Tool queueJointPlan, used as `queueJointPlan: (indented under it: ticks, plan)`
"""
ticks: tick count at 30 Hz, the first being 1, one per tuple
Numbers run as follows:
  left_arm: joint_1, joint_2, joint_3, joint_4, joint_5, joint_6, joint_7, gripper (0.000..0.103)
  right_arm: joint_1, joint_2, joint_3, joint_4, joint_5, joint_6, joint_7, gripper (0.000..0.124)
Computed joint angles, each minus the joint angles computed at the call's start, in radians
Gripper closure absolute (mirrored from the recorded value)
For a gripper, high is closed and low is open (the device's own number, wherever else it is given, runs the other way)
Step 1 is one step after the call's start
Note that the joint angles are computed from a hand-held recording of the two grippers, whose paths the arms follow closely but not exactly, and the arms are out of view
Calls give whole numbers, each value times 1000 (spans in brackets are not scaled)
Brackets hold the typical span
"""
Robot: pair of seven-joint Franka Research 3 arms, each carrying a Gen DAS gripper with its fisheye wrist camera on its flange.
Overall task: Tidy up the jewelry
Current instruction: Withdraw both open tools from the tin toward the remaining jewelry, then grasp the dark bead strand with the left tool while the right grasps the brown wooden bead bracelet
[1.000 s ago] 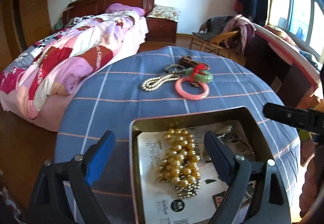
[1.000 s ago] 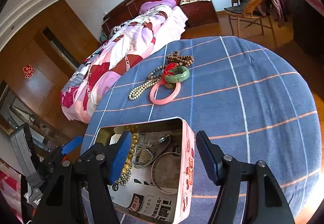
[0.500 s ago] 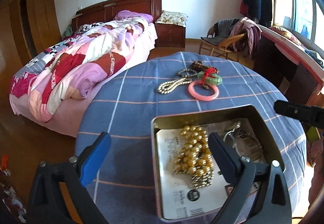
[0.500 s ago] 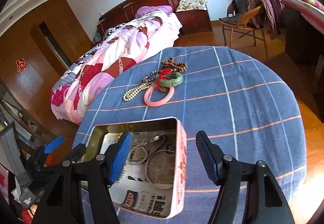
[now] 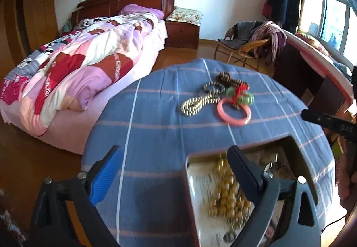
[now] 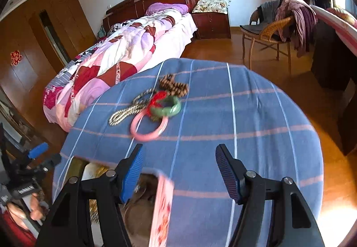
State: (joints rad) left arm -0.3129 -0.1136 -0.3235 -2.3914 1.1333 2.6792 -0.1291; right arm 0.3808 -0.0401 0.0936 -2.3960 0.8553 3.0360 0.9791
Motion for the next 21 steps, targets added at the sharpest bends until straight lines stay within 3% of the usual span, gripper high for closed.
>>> queueJointPlan:
  ticks: [3,7,9,15,18,21]
  plan:
    - [29,51,38,55,-6,75,85,8,-17,73,-2,89,-53,-23,6,58]
    - [37,141,64,146,-33,84,206,8,-40,185,6,213,-182,-35,56,58]
    - [39,200,82,200,-58,105,273,15,-36,249,-4,282,-289,-42,107,60]
    - [46,363,111,343,-308,164,565,22,-30,439,-19,516,-473,-134,215,64]
    - [85,441,74,404,-491,195,734,38,-38,530,-10,636,-516,-194,237,64]
    - [121,516,21,481,-643,164,892,42,-40,592,1,715,-548,-242,237,64]
